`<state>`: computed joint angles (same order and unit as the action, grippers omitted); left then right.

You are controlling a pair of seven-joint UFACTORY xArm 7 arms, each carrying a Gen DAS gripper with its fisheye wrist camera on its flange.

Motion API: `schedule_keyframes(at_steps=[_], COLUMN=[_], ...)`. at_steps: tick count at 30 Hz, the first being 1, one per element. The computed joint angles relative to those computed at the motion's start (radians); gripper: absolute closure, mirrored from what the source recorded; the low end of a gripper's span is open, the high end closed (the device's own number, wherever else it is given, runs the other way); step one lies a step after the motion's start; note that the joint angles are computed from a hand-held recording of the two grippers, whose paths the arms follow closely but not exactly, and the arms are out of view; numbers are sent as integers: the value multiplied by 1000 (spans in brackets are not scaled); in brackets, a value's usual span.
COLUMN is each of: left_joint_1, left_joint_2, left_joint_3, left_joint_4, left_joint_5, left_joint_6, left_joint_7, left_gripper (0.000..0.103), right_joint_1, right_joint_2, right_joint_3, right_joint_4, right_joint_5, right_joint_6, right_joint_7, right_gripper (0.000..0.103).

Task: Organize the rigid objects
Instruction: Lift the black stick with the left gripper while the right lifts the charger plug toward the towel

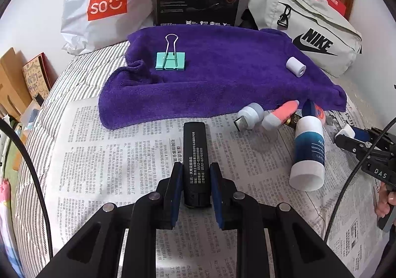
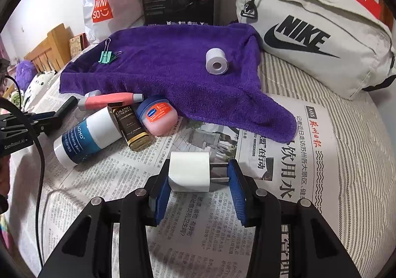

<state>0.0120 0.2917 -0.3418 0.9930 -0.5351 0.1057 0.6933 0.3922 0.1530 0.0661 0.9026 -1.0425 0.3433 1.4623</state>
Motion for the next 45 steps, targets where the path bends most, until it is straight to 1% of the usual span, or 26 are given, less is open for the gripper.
schedule_keyframes(at_steps=[2,4,6,11,13,20,23,28,31,34,40,45], left_joint_1=[15,33,35,24,26,13,-12,-50,-73,-82,-92,-106], left_joint_2=[-2,-5,-10,-24,-28,-49,-58,-70,-71,-65,-35,22], left_joint_3=[-14,-29,-32,-20,-21,-4,20,60,85,97,112,126], left_joint_4=[-3,-4,-7,-10,-8,5,10,25,42,69,135,216], left_joint_5=[-16,-40,-59,-88,-109,-195,-212,-204,-175,-157,-96,-7], left_joint_6=[0,5,7,17,26,52,62,83,97,110,138,165], left_joint_7=[12,34,49,82,105,173,190,176,148,125,69,-7], left_gripper=[82,82,82,82,82,82,82,82,82,82,82,82], right_joint_1=[-5,-7,-11,-21,-24,-32,-32,-34,-42,-48,-58,-66], right_joint_2=[-10,-18,-27,-51,-56,-59,-62,-73,-80,-82,-64,-22], right_joint_3=[5,7,9,16,24,36,37,44,45,46,38,18], right_joint_4=[-9,-19,-29,-46,-44,-32,-27,-15,-8,8,60,121], right_joint_5=[33,43,52,46,61,95,102,127,164,188,232,274], right_joint_6=[5,8,9,16,36,48,49,48,34,36,42,34], right_joint_7=[-32,-40,-47,-34,-44,-95,-104,-131,-166,-197,-260,-314], right_gripper=[59,59,59,59,59,59,59,59,59,59,59,59])
